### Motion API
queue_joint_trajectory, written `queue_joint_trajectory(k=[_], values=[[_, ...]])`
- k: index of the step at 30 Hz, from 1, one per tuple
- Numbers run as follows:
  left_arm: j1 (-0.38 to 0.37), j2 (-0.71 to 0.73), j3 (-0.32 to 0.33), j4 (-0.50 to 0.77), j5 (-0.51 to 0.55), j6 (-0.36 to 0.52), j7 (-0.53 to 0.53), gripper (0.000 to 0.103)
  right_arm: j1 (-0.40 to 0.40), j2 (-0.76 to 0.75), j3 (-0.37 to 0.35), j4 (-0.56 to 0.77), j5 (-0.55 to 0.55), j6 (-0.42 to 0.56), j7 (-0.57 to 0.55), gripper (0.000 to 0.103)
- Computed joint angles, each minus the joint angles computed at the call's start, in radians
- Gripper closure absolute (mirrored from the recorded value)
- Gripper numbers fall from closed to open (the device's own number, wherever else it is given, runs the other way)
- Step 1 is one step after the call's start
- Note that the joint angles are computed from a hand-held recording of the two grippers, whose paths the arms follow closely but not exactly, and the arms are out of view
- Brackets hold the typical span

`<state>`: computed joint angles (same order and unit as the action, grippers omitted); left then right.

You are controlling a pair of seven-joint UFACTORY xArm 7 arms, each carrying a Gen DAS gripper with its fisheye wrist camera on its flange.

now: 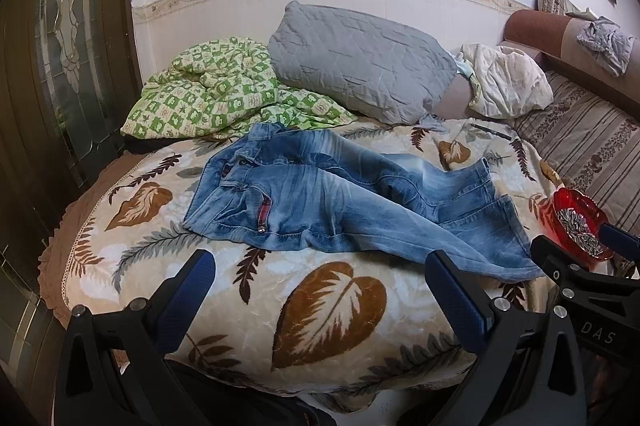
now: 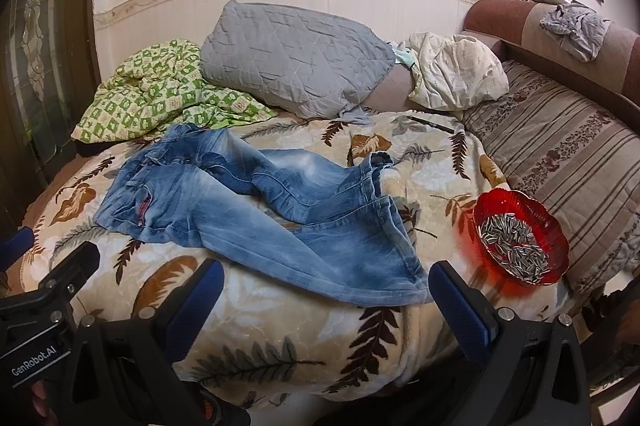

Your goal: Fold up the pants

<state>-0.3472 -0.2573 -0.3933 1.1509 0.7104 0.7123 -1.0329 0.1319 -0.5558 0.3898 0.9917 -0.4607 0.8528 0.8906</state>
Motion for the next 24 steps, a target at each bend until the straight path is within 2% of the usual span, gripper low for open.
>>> queue_joint_trajectory(k=[24], values=[[-0.009,0.006,-0.001,0.004,0.002,0.003,0.0,0.0,0.004,-0.001,-0.004,-0.007,-0.001,-0.001,0.002,0.0]])
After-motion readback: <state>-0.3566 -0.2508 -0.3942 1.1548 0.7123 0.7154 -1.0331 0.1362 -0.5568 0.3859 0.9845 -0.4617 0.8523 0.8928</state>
